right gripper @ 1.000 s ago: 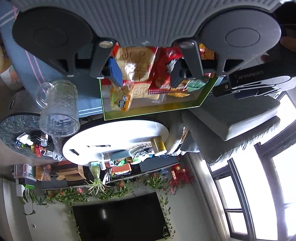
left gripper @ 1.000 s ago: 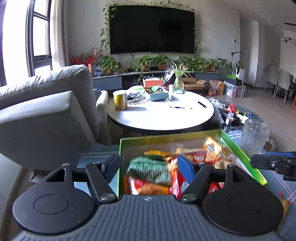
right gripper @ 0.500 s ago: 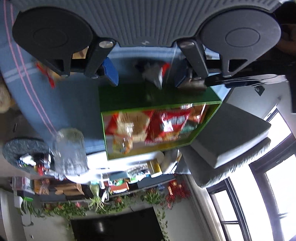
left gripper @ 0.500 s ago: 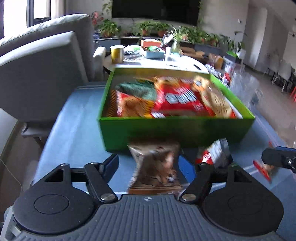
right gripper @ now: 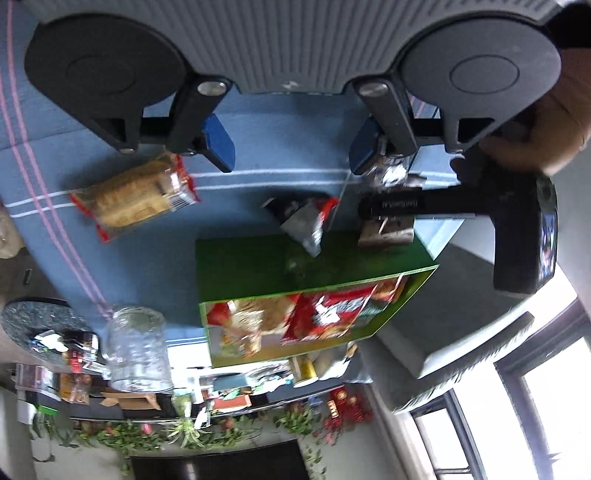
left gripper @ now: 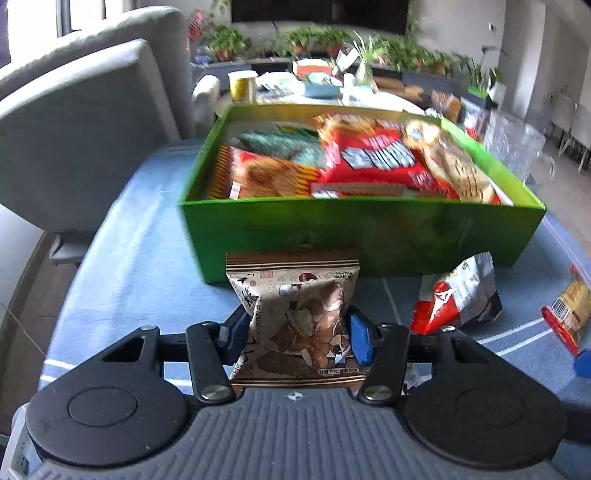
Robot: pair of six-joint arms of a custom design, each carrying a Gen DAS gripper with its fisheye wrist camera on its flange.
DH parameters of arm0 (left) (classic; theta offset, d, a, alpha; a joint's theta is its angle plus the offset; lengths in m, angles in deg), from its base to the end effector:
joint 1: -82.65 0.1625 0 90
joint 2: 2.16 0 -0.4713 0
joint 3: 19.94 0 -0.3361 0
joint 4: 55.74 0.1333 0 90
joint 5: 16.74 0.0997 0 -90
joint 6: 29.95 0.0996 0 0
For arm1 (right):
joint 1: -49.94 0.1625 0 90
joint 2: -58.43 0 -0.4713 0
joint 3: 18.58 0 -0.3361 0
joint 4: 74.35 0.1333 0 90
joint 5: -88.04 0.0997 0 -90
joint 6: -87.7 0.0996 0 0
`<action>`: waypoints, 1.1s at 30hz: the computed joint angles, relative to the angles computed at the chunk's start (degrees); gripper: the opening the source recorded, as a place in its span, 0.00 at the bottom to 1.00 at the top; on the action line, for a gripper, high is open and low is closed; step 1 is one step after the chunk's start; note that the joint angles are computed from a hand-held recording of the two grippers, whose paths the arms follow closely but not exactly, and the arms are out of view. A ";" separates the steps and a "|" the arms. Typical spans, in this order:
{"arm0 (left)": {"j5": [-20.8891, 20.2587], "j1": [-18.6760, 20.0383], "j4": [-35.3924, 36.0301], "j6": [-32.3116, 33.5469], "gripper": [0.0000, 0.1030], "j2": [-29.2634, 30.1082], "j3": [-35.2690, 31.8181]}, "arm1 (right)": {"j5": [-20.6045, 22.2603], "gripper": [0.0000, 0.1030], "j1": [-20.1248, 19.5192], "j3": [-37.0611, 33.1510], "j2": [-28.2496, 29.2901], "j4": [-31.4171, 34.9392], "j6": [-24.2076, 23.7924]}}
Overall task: Organize snacks
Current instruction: 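Grasp the brown nut bag with the left gripper while the right moves to the round cookie pack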
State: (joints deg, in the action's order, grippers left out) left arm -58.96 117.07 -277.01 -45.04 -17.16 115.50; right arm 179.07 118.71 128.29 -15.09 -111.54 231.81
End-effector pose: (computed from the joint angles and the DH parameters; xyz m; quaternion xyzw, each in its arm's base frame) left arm -0.2092 -0.3943 -0.0523 0.2791 0.8672 -0.3036 0.2790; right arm 0.0315 -0.2821 0.1532 0.1097 -0.8848 0.3938 0.2235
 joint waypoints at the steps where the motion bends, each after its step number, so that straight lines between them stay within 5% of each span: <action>1: 0.97 -0.61 -2.07 -0.47 0.50 0.24 1.27 | -0.29 0.76 0.06 0.16 0.68 -0.22 -0.58; 10: 3.93 -4.12 -15.38 -8.71 0.50 2.02 11.82 | 4.59 0.81 7.02 -1.13 8.93 -3.36 -1.25; 15: 6.26 -4.33 -16.74 -11.96 0.50 1.80 13.49 | 5.57 0.83 10.26 -2.33 12.52 -4.27 -6.23; 26: 7.63 -4.24 -20.25 -18.15 0.50 1.89 17.42 | 12.15 0.87 15.85 -3.85 15.35 -4.79 -8.47; 33: 7.69 -4.43 -22.97 -17.48 0.51 3.05 18.14 | 10.87 0.88 15.33 -6.37 16.91 1.09 -3.36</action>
State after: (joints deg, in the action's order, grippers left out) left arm -51.27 112.64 -299.99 -62.52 -14.11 133.63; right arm 189.94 134.03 121.92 1.82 -110.45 228.45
